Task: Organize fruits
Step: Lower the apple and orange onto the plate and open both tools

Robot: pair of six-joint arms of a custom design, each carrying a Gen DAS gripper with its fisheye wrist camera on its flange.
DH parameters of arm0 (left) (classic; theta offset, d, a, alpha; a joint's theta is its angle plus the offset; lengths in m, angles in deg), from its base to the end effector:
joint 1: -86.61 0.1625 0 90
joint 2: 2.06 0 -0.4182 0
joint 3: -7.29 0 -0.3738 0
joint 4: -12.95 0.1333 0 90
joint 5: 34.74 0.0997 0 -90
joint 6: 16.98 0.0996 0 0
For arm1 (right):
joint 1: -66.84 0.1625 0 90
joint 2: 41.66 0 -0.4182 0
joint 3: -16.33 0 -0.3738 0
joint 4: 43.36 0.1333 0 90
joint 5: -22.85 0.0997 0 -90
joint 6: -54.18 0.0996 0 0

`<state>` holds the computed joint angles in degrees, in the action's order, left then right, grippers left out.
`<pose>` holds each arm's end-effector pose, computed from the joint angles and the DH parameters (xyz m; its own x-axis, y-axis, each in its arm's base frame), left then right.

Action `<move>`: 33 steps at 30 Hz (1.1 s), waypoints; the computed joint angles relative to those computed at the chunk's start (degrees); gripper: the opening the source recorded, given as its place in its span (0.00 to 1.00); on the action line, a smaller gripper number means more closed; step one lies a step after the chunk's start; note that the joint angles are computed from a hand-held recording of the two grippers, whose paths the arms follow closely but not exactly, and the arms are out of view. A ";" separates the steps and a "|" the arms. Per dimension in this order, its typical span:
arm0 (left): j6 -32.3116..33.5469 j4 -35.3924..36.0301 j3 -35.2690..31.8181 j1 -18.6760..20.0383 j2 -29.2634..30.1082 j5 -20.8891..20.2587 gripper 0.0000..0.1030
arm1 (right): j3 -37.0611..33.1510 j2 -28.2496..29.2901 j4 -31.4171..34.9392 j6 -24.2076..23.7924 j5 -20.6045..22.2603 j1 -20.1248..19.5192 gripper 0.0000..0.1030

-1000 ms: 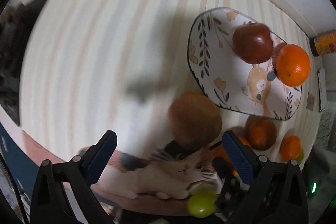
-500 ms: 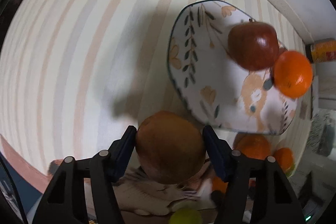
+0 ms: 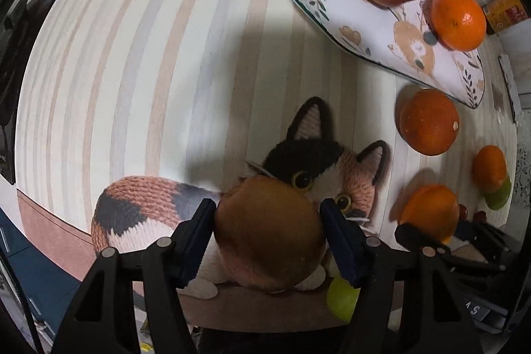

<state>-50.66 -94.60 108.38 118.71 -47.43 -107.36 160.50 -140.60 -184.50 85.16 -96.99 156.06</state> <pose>-0.3572 -0.4166 0.0149 -0.6612 0.5227 -0.5381 0.3597 0.8504 0.3840 0.0796 -0.3074 0.2346 -0.7360 0.5660 0.3713 0.4577 0.8203 -0.3430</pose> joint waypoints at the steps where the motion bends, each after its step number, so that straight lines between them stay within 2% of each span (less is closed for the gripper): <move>1: -0.24 -0.17 0.18 -0.02 -0.15 -0.02 0.61 | -0.02 0.18 -0.18 -0.03 -0.69 0.37 0.67; 6: 0.29 0.15 -1.29 0.77 0.12 -0.89 0.61 | 0.55 -0.15 -0.99 1.07 -1.79 1.54 0.66; 12: 2.94 0.30 -5.21 -0.72 0.10 -2.85 0.61 | -1.36 -7.62 4.83 3.22 -2.36 6.16 0.66; 15: 4.95 0.19 -9.52 -1.75 0.65 -3.70 0.61 | -4.18 -10.89 8.12 4.22 -3.11 8.61 0.66; 17: 6.62 0.11 -13.52 -2.35 1.98 -3.59 0.61 | -6.92 -12.52 10.80 4.61 -5.04 10.59 0.66; 20: 9.26 0.03 -18.23 -2.46 4.16 -2.07 0.61 | -10.60 -13.63 12.78 3.87 -7.68 11.03 0.66; 23: 11.00 0.69 -22.43 -2.80 7.57 1.07 0.61 | -12.94 -13.63 12.54 1.09 -9.30 7.60 0.66; 27: 10.88 4.22 -27.87 -1.81 13.16 3.78 0.61 | -13.66 -13.01 9.91 -3.97 -7.94 -0.47 0.66; 30: 10.39 7.69 -31.86 -0.37 16.87 4.81 0.61 | -13.83 -10.02 6.84 -6.84 -6.49 -5.08 0.66; 33: 10.20 10.44 -34.19 0.86 19.31 5.55 0.61 | -12.73 -8.39 5.47 -7.36 -6.47 -6.81 0.66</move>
<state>-40.46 -84.16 74.19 119.57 -28.12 -101.81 147.76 -149.00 -179.03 77.79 -103.45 149.25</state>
